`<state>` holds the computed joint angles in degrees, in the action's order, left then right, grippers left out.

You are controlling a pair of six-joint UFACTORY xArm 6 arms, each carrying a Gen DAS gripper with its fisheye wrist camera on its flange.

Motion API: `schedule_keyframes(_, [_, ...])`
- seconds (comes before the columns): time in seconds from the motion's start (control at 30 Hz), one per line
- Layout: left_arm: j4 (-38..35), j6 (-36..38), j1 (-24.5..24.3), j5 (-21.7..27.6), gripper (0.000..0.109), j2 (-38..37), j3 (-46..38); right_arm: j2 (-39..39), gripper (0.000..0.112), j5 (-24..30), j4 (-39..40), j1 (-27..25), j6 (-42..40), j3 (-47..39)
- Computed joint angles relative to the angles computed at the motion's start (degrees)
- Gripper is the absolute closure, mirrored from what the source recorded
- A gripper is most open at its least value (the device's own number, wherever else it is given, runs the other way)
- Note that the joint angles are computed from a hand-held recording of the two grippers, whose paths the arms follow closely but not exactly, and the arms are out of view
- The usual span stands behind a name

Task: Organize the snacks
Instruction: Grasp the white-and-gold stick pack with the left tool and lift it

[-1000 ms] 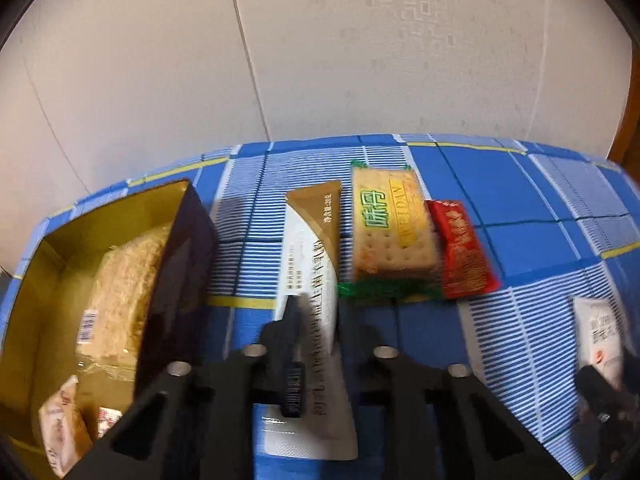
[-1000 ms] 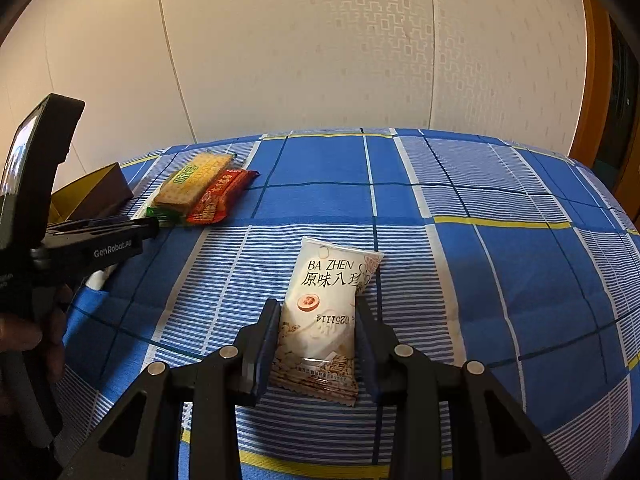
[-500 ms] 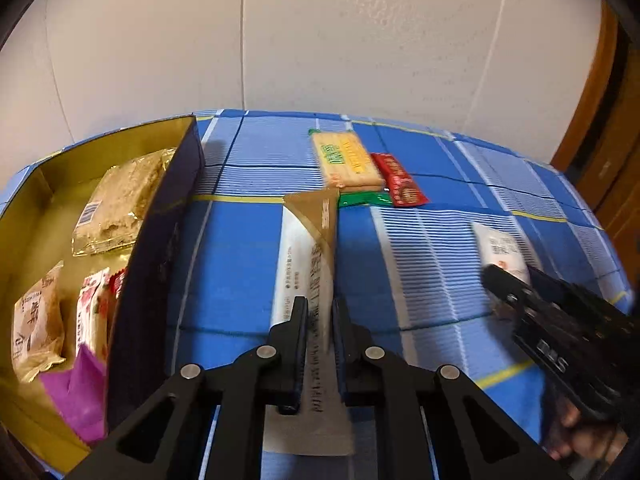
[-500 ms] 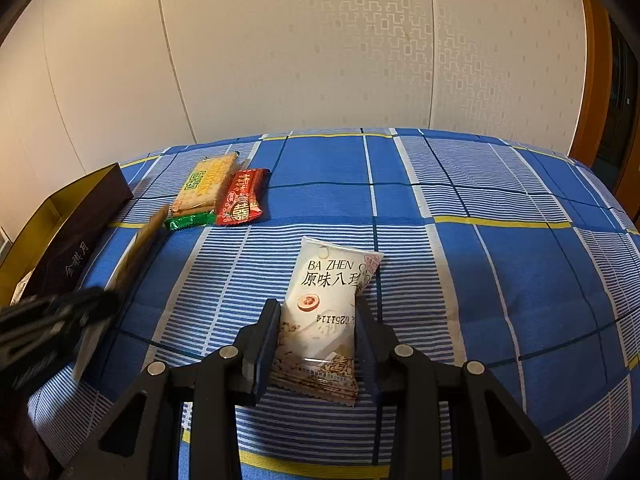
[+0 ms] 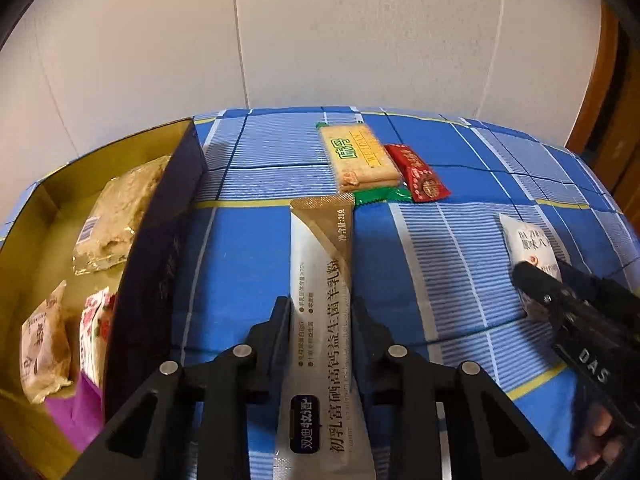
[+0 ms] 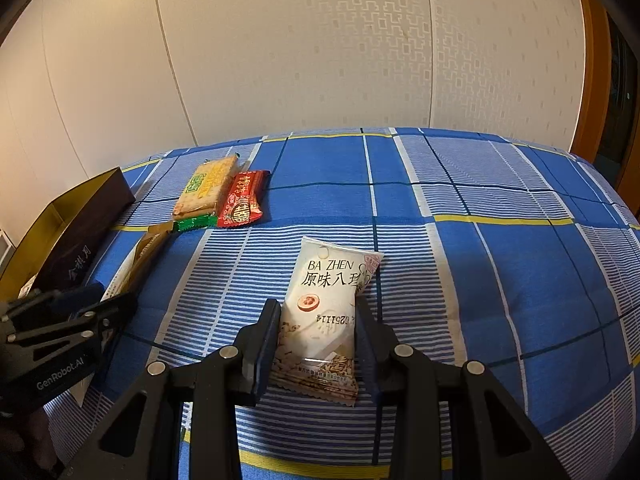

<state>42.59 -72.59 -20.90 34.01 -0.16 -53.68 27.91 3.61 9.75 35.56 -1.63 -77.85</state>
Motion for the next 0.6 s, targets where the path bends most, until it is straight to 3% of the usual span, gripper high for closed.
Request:
schedule_keyframes(0.3, [10.6, -12.5, -5.2, -0.3, 0.084, -8.9, 9.9, 0.0, 0.076, -0.2, -3.8, -0.3, 3.2, 0.2])
schedule_keyframes(0.6, [13.8, -18.3, -7.8, 0.5, 0.084, -19.6, 20.1, 0.0, 0.076, 0.1, -23.3, -1.8, 18.9, 0.1])
